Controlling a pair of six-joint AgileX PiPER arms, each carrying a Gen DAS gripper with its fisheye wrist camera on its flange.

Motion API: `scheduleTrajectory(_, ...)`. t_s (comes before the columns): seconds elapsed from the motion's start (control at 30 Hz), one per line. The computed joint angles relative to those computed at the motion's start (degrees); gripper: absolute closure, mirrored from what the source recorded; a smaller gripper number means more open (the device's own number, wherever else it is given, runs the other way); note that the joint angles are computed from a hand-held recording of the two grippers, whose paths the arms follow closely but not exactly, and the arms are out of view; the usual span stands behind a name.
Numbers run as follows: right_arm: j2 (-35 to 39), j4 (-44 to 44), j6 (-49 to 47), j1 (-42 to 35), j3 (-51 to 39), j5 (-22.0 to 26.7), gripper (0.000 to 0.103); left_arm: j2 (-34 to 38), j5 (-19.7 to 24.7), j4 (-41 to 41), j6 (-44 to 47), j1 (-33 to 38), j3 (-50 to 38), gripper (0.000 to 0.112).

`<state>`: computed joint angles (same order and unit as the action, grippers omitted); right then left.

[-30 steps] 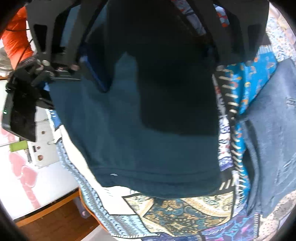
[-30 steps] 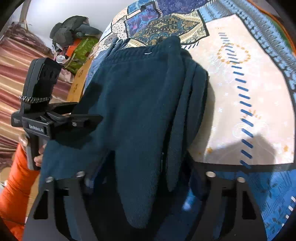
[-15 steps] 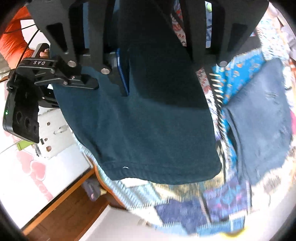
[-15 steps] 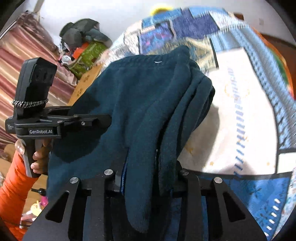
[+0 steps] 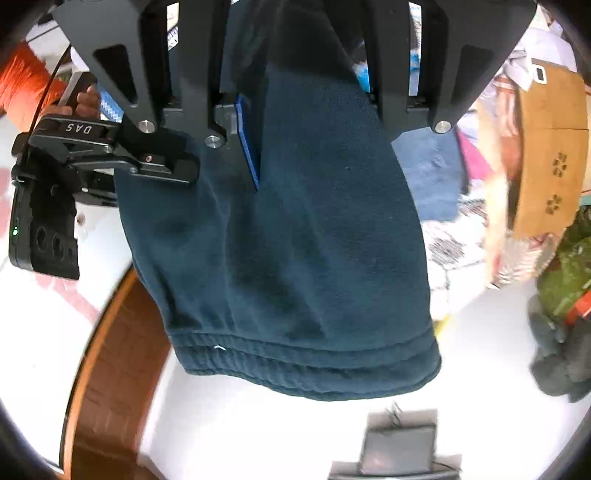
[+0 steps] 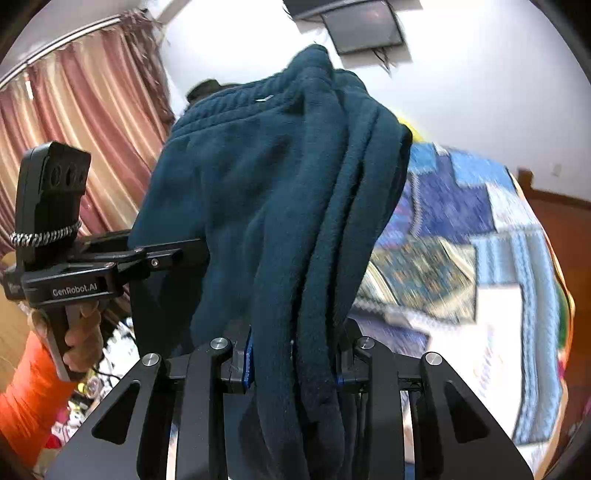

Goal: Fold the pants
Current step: 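Lift the folded pants by the waistband with both grippers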

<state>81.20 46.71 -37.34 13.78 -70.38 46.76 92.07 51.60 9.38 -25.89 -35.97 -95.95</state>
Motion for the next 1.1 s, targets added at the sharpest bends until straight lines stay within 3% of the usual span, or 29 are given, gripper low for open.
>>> scheduleTrajectory(0.2,7.5,-1.8,3.4,7.3,-8.1,-4.6,0.075,-1.2,-1.1,-0.8,1.4,7.2,-0.1,0.075)
scheduleTrajectory(0.37,16.6,-4.5,7.4,11.3,-15.8,-6.5,0.075,-0.4,-5.2,-3.2,3.8,13.6,3.3,0.075)
scheduleTrajectory(0.53,27.7,-9.9,12.7,13.6,-25.0,-6.2,0.075,4.9,-10.6,-7.3,6.6,19.7,6.0,0.075)
scheduleTrajectory(0.73,40.5,-15.1,17.6,13.5,-37.2,-2.6,0.075,14.6,-13.3,-12.7,11.1,24.5,3.5,0.075)
scheduleTrajectory(0.93,54.1,-20.6,25.6,12.4,-55.3,6.9,0.076,29.9,-8.8,-16.2,11.7,27.7,-8.9,0.076)
scheduleTrajectory(1.03,58.4,-24.6,29.2,12.6,-61.3,12.3,0.074,35.9,-6.0,-17.0,11.4,28.7,-13.4,0.083)
scheduleTrajectory(1.1,58.8,-23.7,28.3,11.8,-60.4,12.0,0.072,36.4,-7.7,-19.2,12.6,29.4,-11.4,0.082)
